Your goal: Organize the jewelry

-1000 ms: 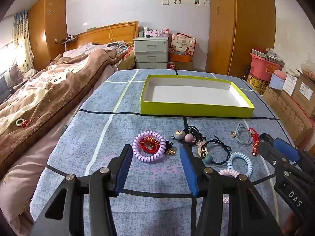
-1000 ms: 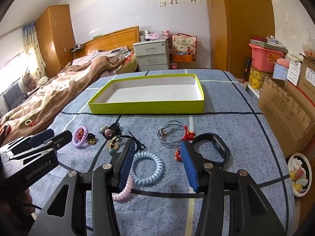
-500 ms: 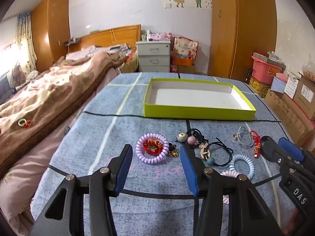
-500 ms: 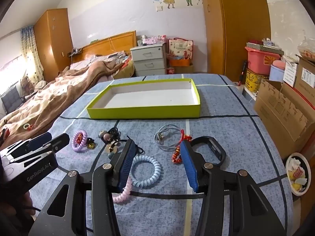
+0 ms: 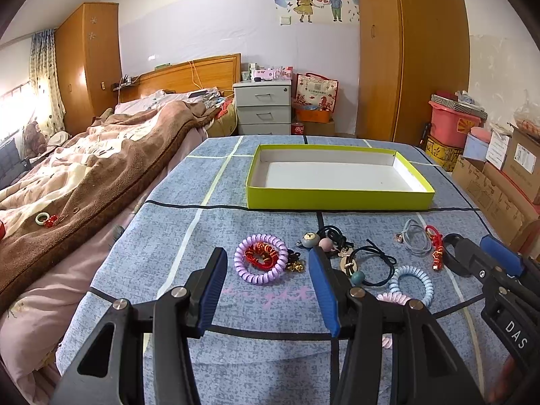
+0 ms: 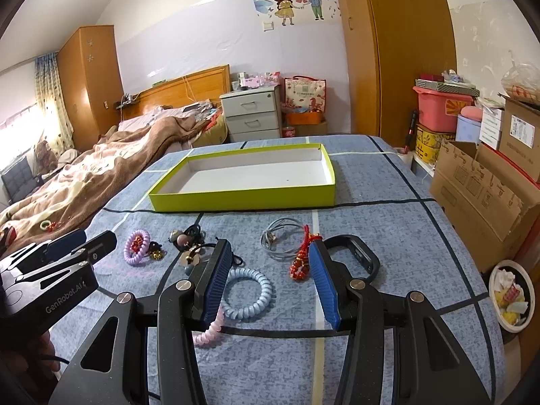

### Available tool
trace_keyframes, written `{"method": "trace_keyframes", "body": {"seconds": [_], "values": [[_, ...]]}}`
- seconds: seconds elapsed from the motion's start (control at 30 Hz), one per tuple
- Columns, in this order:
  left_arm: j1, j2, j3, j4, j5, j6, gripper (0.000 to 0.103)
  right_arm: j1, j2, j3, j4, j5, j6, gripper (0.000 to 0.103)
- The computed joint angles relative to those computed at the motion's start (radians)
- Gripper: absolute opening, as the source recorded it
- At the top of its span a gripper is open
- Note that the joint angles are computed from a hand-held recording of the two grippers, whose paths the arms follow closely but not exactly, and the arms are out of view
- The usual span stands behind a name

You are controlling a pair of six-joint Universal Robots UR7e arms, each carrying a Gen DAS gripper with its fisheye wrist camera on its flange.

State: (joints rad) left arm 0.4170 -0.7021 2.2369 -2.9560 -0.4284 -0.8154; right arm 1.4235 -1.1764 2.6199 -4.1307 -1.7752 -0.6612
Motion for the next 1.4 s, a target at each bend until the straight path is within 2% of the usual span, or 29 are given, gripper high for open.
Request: {"method": "trace_keyframes", "body": {"seconds": [1.4], "values": [[-0.002, -0.003, 0.002, 0.019, -0.01, -0.017, 0.052, 0.013, -0.008, 0.004, 0.003, -0.017, 0.005, 0.049]]}}
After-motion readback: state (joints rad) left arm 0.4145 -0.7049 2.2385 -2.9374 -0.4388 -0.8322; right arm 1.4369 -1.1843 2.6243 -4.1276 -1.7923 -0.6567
